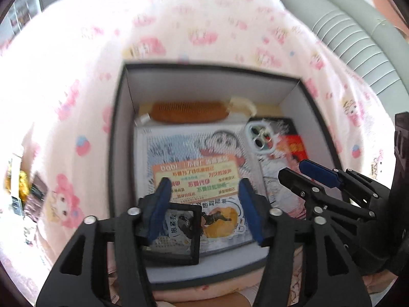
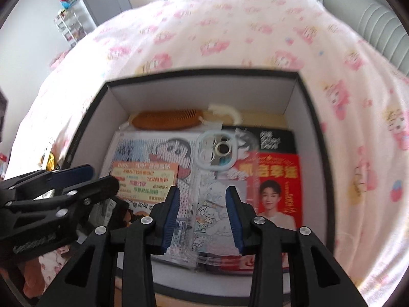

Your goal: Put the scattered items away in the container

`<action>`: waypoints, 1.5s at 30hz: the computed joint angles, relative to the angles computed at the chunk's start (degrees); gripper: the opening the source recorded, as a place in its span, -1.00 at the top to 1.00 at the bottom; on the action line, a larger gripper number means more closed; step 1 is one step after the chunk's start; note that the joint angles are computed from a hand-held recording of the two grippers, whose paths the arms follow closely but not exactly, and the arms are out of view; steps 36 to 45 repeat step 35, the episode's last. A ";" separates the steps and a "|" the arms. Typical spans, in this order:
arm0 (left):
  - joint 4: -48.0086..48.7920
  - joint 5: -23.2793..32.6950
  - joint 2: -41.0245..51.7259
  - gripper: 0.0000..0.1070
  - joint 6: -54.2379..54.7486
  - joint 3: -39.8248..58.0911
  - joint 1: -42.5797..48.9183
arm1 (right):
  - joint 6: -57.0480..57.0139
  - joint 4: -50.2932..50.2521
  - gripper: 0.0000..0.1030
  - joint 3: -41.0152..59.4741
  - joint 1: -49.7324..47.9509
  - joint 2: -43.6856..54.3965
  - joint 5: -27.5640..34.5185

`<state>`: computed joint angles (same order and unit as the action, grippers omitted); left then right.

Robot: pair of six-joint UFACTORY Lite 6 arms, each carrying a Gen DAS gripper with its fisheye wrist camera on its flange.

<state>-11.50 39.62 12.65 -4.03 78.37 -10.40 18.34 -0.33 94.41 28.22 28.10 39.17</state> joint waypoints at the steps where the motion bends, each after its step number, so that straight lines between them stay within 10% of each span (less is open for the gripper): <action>1: 1.98 -1.18 -1.66 -0.28 -2.07 -0.89 -0.94 | 1.90 -1.89 0.30 -1.45 0.56 -1.91 -0.65; 13: 27.64 -1.54 -28.45 -0.89 -25.80 -12.79 -8.24 | 34.50 -29.30 -0.35 -18.14 10.88 -25.56 0.35; 25: 42.85 9.69 -49.21 -0.91 -46.66 -26.29 -24.63 | 53.51 -39.87 -0.37 -30.98 26.65 -44.68 10.87; 45: 46.38 12.62 -51.34 -0.91 -53.12 -27.48 -31.99 | 57.84 -42.88 -0.37 -33.16 32.41 -47.39 17.46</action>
